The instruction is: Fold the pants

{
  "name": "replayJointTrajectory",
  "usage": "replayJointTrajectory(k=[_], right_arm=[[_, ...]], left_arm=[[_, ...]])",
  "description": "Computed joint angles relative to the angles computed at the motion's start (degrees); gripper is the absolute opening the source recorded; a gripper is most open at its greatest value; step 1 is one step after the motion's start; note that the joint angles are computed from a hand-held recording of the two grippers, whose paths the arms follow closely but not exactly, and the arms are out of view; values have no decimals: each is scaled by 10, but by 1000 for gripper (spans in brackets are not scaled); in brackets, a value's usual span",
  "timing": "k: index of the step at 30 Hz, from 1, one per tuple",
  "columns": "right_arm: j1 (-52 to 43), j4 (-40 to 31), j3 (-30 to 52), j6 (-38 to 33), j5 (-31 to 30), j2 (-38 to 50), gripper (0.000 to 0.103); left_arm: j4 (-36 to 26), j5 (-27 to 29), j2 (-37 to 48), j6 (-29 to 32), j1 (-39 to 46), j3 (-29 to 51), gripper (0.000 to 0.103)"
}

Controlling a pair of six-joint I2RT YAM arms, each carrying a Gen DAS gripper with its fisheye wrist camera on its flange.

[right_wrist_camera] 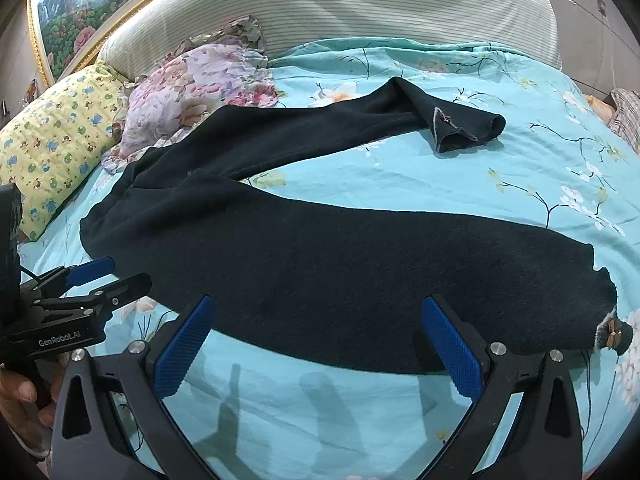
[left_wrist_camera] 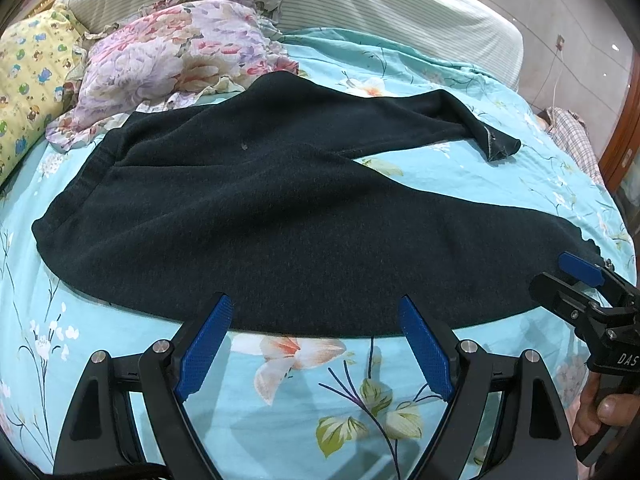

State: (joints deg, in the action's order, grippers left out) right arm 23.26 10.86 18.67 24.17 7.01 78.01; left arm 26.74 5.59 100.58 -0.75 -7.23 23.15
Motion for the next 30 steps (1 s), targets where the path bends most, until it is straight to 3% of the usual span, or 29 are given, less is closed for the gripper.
replayJointTrajectory(k=[30], right_arm=[[24,-8,3,23,13,-5,103]], left_arm=[[-18,11,-11,6,1,3,86]])
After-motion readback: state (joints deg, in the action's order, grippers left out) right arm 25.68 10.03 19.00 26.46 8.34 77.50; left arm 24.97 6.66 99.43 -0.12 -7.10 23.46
